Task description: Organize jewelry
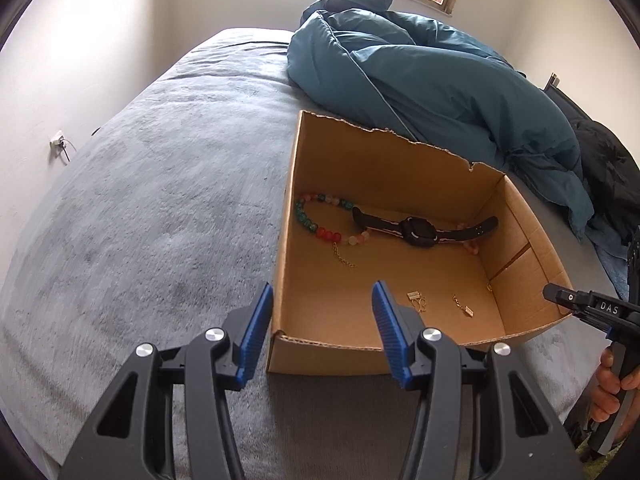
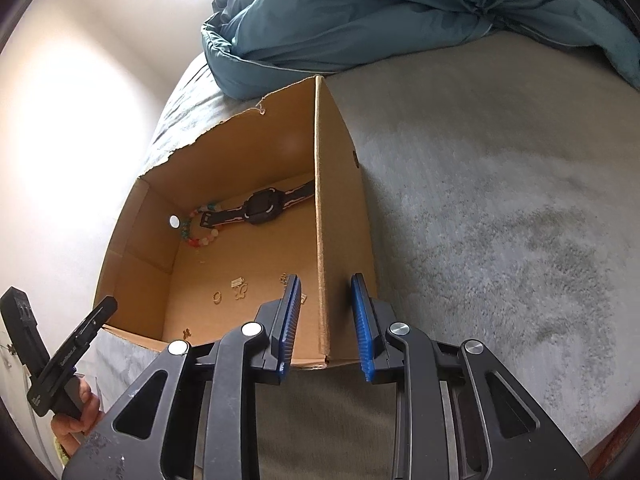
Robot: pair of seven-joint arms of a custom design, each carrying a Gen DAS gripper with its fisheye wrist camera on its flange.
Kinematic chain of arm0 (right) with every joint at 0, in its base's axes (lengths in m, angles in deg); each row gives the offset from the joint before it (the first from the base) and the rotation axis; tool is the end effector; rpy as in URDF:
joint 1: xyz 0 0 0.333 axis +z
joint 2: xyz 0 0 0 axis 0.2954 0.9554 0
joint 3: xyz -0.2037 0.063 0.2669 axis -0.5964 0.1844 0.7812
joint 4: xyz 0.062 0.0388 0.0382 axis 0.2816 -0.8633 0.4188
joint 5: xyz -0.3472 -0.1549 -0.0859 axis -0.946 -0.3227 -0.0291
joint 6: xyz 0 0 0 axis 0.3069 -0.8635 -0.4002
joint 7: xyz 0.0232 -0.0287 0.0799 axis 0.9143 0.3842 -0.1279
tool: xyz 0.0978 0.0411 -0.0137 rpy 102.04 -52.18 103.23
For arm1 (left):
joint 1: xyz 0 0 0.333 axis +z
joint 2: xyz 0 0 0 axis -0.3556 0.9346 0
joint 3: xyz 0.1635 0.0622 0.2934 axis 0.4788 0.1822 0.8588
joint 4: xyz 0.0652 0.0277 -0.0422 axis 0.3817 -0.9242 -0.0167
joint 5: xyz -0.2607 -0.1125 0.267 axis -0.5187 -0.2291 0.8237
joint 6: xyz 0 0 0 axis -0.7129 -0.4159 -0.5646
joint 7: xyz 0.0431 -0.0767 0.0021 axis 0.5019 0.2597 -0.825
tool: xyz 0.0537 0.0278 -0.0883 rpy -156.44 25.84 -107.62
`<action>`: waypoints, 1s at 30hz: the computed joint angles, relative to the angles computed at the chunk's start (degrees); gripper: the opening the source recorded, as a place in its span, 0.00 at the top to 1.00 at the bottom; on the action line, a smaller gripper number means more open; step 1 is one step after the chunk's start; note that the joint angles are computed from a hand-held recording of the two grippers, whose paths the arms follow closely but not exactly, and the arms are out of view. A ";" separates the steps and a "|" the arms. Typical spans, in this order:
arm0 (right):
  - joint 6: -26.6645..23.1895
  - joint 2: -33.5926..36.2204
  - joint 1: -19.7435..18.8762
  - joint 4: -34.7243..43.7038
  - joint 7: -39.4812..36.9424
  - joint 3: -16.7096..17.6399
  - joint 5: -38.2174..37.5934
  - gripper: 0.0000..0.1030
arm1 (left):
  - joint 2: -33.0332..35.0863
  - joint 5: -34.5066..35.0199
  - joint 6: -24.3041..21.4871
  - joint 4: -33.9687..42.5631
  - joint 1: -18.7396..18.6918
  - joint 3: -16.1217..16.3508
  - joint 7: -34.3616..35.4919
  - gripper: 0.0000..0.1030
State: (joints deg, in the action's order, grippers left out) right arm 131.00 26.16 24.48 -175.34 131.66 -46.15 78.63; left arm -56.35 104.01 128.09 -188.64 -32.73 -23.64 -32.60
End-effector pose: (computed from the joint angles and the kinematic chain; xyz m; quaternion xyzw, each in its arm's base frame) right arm 0.5147 0.0493 0.6227 -0.7370 0.6065 0.0210 0.2974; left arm 0.3657 -0.2701 0.6422 -0.8064 0.4913 -0.2440 0.2210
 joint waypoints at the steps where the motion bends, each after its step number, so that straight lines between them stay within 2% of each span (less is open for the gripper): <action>1: -0.09 -0.06 -0.04 -0.01 0.08 0.02 -0.15 0.75 | -0.06 0.09 -0.31 0.07 -0.01 -0.24 -0.25 0.53; 30: -0.95 0.33 -0.26 1.02 -0.78 0.16 -2.22 0.75 | -0.91 0.00 -2.14 0.26 -1.42 -1.22 -3.08 0.53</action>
